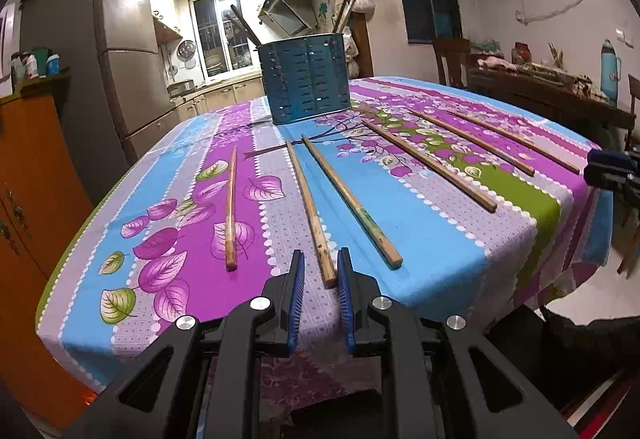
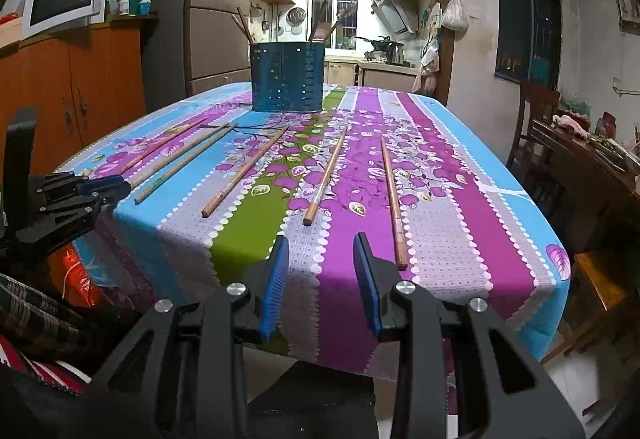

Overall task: Organize utensils
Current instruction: 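Move both open tools down toward the wooden chopsticks on the cloth, then close the left tool on a wooden chopstick while the right tool grasps another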

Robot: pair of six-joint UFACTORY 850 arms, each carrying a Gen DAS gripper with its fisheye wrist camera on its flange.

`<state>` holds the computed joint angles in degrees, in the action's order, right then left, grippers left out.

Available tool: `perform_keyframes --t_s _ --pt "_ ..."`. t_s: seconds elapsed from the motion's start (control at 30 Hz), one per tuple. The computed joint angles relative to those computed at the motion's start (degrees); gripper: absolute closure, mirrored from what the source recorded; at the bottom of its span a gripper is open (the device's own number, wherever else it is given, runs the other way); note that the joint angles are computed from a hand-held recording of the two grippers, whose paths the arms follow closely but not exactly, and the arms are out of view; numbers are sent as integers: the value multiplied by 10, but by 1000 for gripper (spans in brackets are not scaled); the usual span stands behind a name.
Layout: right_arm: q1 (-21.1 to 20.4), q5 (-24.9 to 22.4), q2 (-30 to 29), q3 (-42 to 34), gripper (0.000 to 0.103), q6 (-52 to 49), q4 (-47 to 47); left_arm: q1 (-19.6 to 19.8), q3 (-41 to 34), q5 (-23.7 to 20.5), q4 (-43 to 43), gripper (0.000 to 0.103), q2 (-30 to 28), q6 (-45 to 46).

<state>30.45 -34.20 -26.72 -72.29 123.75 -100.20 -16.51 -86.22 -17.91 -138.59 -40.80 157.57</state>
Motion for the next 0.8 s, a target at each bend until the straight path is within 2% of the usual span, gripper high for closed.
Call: perform_keyframes --t_s 0.07,0.1,0.2,0.33,0.43,0.57,0.8 --pt "0 1 -2 -3 71 -6 4 2 -1 -7 13 93 -2 -18" --pt "0 2 -4 -7 71 -11 7 2 -1 -8 7 94 -2 -13" --pt "-2 4 -12 -18 71 -21 10 0 6 -20 -34 95 -2 30" --pt "-6 -6 -32 -42 71 -19 4 0 12 -33 -58 95 -1 41" --pt "-14 4 -46 -62 71 -15 2 2 11 -35 -49 95 -1 27" --pt "-15 -15 -52 -70 71 -26 13 4 11 -37 -54 96 -2 35" --pt "-26 8 -57 -76 73 -25 8 6 11 -45 -48 96 -4 19"
